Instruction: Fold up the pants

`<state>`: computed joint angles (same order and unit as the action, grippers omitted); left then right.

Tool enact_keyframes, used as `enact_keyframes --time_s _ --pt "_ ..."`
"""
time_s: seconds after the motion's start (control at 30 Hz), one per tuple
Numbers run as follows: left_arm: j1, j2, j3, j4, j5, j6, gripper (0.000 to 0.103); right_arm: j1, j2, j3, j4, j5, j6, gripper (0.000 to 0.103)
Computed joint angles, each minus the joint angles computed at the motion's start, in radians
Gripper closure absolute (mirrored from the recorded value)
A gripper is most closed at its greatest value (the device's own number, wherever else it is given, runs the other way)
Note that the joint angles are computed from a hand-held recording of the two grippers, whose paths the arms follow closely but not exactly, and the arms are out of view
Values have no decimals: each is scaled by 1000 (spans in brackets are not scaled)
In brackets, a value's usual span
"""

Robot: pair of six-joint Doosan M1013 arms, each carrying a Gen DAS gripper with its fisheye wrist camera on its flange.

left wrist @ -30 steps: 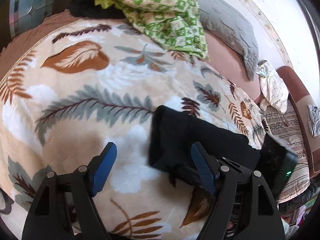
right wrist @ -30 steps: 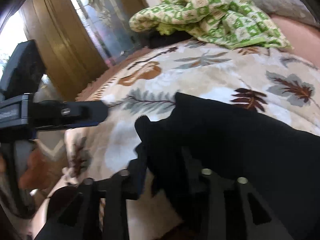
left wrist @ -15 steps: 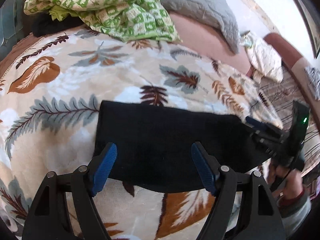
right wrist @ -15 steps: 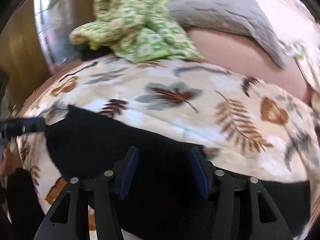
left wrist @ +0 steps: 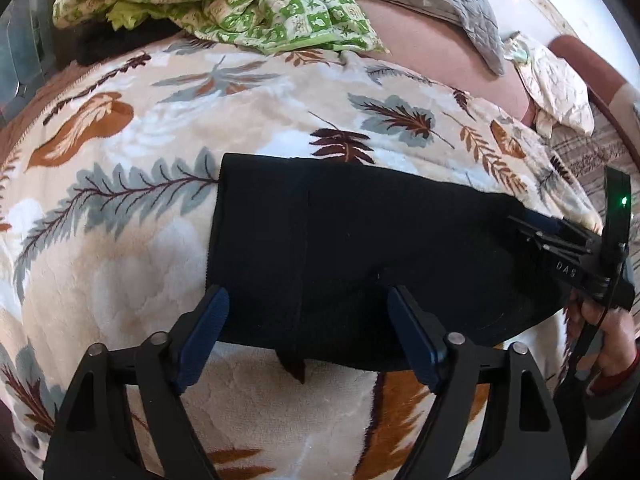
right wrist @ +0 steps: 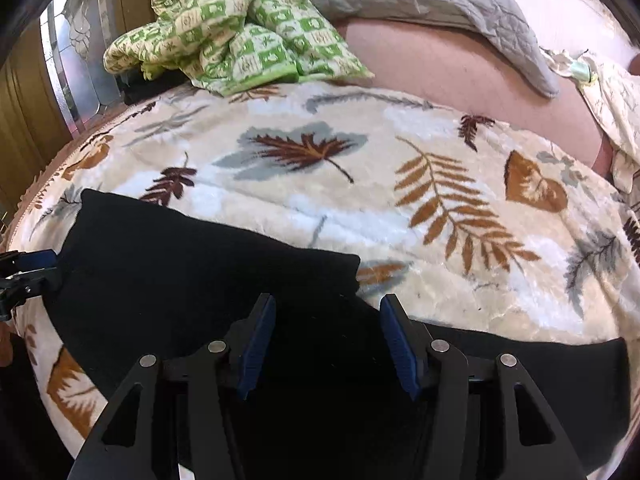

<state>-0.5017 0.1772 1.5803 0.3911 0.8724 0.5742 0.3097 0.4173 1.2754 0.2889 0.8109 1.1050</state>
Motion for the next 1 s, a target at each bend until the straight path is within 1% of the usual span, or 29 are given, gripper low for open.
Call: enact_keyframes --time_s 0.13,0.2,0.37,0.5,0.6,0.73,0.8,0.9,1.0 --pt "-5 2 -12 9 26 2 21 0 -9 9 1 -20 1 46" --pt "-7 -6 -13 15 20 -10 21 -2 -17 16 0 -33 4 46" --pt "-21 -19 -27 48 5 -42 21 -14 -29 18 14 -30 5 45" --pt "-34 -8 -57 45 -3 -5 21 -29 -41 23 18 -35 2 40" --pt "-43 11 -86 28 -11 33 21 -43 -46 21 -1 -27 8 38" --pt "-52 44 -126 -16 -29 85 21 -85 -53 15 -11 -13 -6 38" --pt "-58 60 -144 -29 -40 106 21 -111 -59 16 -43 -16 -2 35" --pt "-67 88 -173 -51 -62 134 21 -156 -66 24 -147 -39 62 32" --pt "-70 111 -196 -81 -72 160 21 -206 -57 20 -208 -25 154 32"
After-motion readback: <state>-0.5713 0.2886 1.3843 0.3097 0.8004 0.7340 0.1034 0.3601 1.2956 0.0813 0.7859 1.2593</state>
